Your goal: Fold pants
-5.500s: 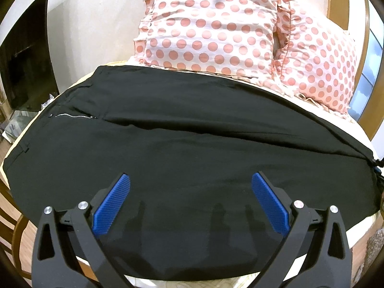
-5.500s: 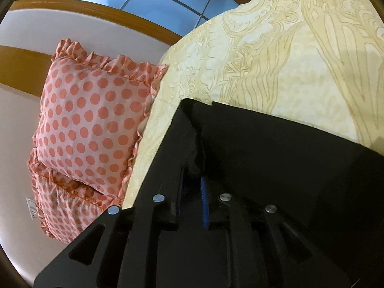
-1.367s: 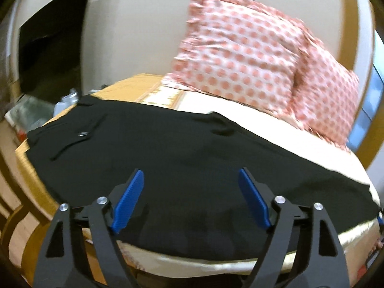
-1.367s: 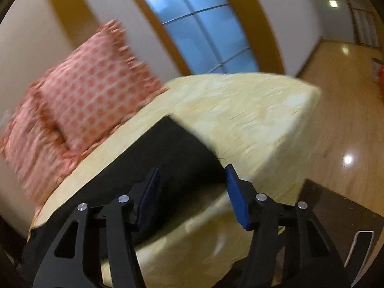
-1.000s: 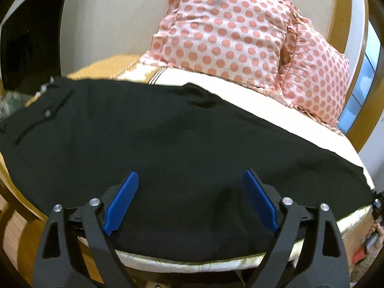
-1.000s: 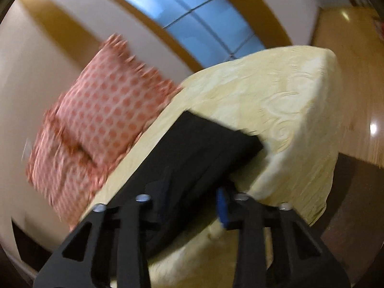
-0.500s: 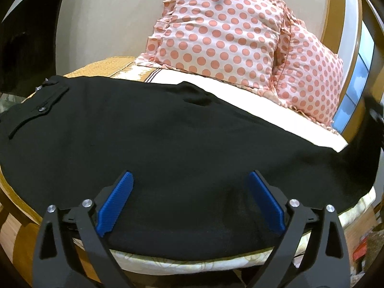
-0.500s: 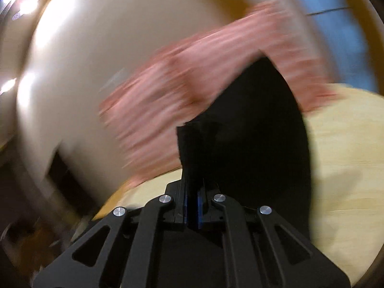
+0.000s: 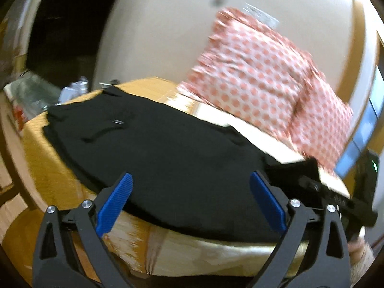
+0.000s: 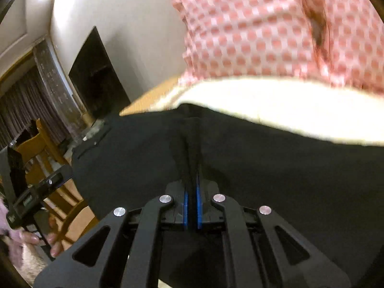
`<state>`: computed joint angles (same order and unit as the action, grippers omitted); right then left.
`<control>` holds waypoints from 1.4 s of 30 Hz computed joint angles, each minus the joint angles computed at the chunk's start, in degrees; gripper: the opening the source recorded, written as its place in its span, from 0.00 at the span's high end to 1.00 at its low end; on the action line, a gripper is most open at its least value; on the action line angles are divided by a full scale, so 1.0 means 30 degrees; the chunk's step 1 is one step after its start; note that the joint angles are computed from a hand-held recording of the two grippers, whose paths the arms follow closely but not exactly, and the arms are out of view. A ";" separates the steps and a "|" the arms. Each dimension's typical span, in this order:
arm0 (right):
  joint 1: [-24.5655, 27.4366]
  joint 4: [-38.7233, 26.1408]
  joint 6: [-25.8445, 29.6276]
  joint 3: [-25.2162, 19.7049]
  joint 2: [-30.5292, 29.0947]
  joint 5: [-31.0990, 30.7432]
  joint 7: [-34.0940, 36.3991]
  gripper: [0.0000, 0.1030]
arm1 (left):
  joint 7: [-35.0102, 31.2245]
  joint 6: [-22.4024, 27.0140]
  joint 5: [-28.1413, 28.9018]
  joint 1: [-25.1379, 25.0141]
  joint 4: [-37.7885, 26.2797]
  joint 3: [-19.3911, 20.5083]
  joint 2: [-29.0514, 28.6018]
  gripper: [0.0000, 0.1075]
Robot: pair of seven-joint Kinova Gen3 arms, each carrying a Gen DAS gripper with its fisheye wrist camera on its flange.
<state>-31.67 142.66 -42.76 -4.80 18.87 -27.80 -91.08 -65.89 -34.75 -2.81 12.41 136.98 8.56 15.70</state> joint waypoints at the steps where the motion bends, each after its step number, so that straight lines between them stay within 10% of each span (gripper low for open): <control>1: -0.0732 -0.0464 0.0744 0.0634 0.0164 -0.0430 0.0777 0.95 | 0.0741 -0.0096 -0.0332 -0.0609 0.0074 0.0148 0.0010 0.09; 7: -0.3056 -0.1151 0.2085 0.2116 0.1278 -0.2010 0.3312 0.90 | 0.5401 -0.0031 -0.4096 -0.5752 0.0098 0.2799 0.0642 0.09; 12: 0.0803 -0.0416 0.1650 -0.1596 0.0933 0.1769 0.1351 0.32 | 0.9284 -0.0031 -0.7130 -0.7800 -0.0369 0.2906 0.1046 0.09; 19: 0.1488 0.0500 0.0892 -0.1198 0.0583 0.4853 -0.1924 0.32 | 1.3390 0.0282 -0.9595 -0.7979 -0.1283 0.1183 0.1087 0.13; 28: 0.1783 0.0717 0.0570 -0.1034 0.0633 0.5778 -0.3131 0.32 | 1.5172 0.1931 -1.1055 -0.8235 -0.2195 0.1625 0.1248 0.42; 32: 0.1825 0.0760 0.0351 -0.1026 0.0732 0.5888 -0.3408 0.31 | 1.4992 0.3231 -1.0270 -0.7856 -0.2398 0.1556 0.1158 0.87; 42: 0.2176 0.0913 -0.0011 -0.1090 0.0856 0.6728 -0.3968 0.31 | 1.4707 0.1579 -0.9681 -0.8509 -0.0697 0.1456 0.0895 0.86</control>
<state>-25.14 145.40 -42.80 -8.08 21.44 -7.61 -102.99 -21.77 -30.01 -31.85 -13.11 134.89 12.93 18.39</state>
